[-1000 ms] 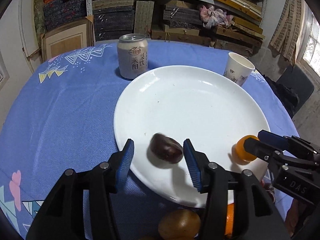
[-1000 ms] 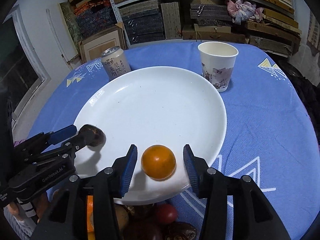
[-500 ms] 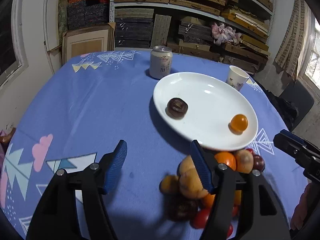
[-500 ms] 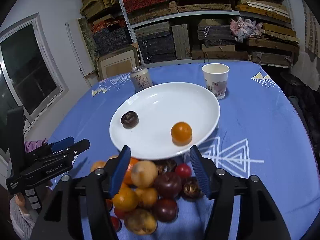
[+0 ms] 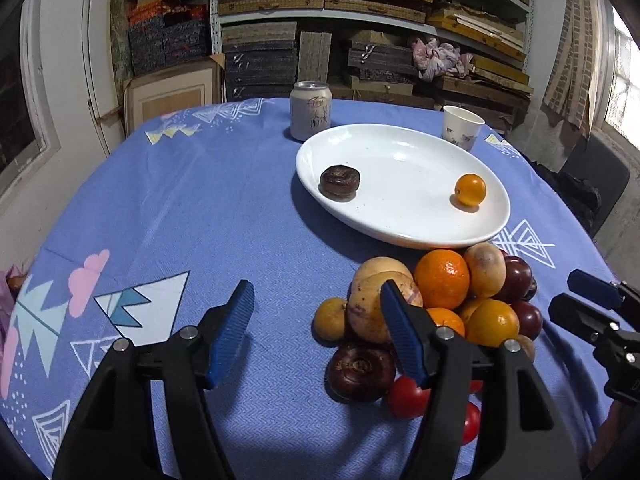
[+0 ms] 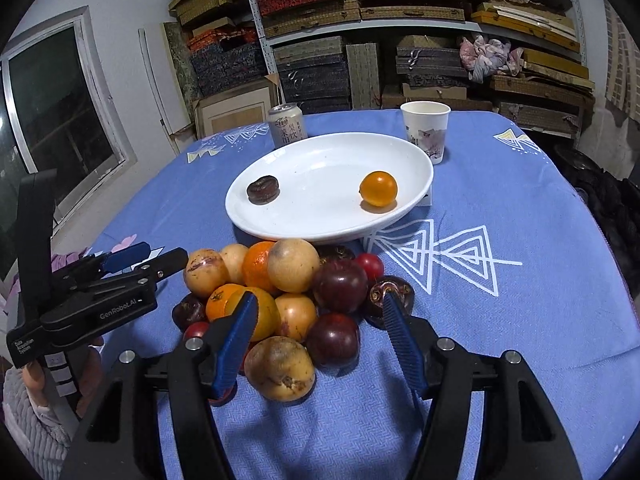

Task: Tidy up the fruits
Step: 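Carry the mangosteen and orange tomato onto the white plate and release both, then grasp a speckled yellow pear with the left tool while the right tool grasps a brown pear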

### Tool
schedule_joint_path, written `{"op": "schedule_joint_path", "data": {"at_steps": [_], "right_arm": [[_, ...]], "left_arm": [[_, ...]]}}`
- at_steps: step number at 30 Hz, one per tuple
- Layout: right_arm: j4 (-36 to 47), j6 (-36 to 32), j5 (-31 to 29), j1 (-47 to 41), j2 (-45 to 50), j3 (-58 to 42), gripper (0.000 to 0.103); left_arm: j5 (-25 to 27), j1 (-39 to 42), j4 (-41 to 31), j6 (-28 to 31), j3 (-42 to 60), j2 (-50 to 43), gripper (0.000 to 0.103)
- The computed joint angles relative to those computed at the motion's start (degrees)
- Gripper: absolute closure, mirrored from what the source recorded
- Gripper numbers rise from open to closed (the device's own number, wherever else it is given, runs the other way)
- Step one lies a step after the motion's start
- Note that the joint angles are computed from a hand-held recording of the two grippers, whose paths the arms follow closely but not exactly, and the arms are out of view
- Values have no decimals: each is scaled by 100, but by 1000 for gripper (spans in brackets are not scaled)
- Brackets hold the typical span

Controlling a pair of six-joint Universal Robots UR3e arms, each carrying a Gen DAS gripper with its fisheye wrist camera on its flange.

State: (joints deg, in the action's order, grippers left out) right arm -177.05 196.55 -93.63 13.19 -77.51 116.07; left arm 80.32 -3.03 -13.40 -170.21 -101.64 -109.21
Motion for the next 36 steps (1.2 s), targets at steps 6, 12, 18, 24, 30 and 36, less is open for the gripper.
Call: {"op": "schedule_joint_path", "data": {"at_steps": [6, 12, 18, 24, 30, 36], "right_arm": [[23, -66, -65, 102, 42, -51, 37], [81, -76, -121, 132, 90, -77, 37], [78, -84, -175, 202, 121, -63, 37], [-20, -37, -166, 261, 57, 169, 37], [-47, -74, -159, 432, 59, 352, 37], [226, -145, 78, 444, 257, 135, 37]], "left_arm": [[-235, -75, 167, 215, -145, 66, 38], [-120, -252, 22, 394, 82, -230, 37], [-455, -169, -173, 418, 293, -426, 47], [-707, -107, -287, 537, 304, -390, 59], [-791, 121, -318, 275, 224, -155, 59], [-887, 195, -294, 266, 119, -42, 59]]}}
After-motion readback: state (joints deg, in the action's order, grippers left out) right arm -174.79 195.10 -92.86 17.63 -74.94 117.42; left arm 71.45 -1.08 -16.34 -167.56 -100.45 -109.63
